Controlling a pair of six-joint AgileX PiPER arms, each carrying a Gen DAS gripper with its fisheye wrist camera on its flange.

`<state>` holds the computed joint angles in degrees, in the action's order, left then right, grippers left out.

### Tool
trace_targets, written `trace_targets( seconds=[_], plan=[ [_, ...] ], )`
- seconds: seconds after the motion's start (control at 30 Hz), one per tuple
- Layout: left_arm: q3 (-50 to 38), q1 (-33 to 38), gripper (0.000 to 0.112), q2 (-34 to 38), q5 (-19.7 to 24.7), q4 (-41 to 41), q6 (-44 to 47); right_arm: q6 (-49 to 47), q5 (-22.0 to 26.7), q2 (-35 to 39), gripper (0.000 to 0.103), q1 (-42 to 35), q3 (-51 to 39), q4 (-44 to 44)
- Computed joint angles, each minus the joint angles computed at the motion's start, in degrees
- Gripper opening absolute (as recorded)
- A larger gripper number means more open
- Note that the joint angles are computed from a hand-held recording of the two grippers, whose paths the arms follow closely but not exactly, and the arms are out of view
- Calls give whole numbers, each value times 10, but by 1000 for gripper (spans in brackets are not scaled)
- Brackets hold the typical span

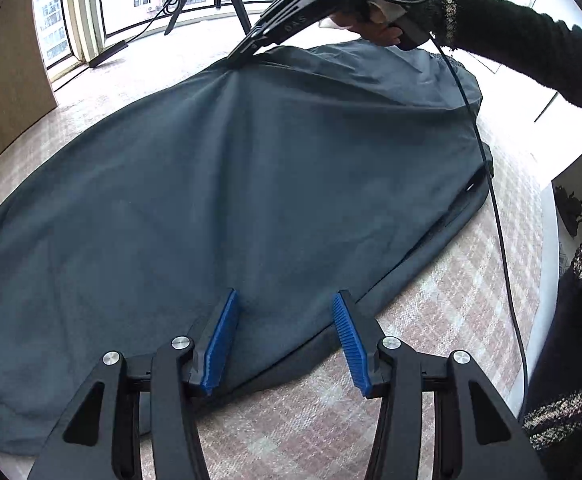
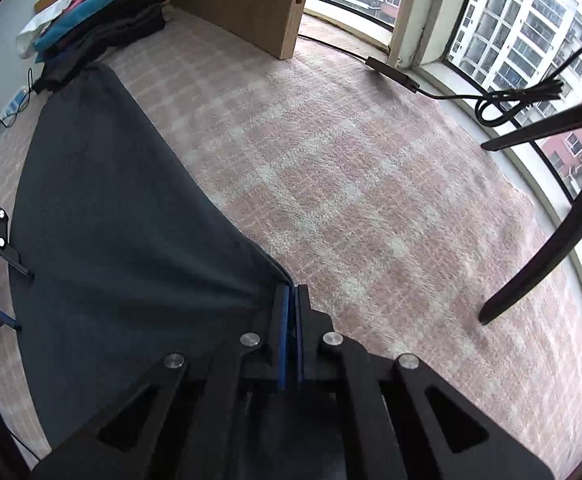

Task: Fold clothes

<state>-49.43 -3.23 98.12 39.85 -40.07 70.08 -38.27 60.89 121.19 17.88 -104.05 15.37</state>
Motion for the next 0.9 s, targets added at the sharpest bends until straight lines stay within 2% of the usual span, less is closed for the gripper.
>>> trace_targets(
  seconds=[0.03,0.1,0.13,0.2,0.27,0.3,0.4,0.5,0.63,0.77,0.9],
  plan=[
    [-9,-1,47,3,11,14,-13,3,19,-10,7,-7,3,11],
    [-30,-1,47,9,36,43,-40,8,47,-38,27,-23,19,35],
    [-38,-7,46,7,44,55,-60,0,36,-76,40,-43,57,51],
    [-54,-23,42,1,59,76,-104,-30,-12,-170,41,-100,156,90],
    [-63,-45,41,-13,68,71,-121,-38,-35,-248,41,-185,232,118],
    [-63,-62,41,-26,67,50,-113,-40,-30,-272,41,-238,255,136],
    [-65,-165,44,-45,26,9,-104,-23,-15,-312,41,-396,292,144],
    [-99,-272,45,-11,-1,-23,-102,-8,10,-300,41,-533,273,146],
    [-155,-377,45,51,-45,-1,-124,-9,22,-264,41,-624,227,120],
    [-241,-436,47,125,-31,43,-174,-22,29,-228,41,-644,186,100],
    [-281,-454,50,164,10,45,-192,-31,15,-202,43,-604,153,76]
  ],
)
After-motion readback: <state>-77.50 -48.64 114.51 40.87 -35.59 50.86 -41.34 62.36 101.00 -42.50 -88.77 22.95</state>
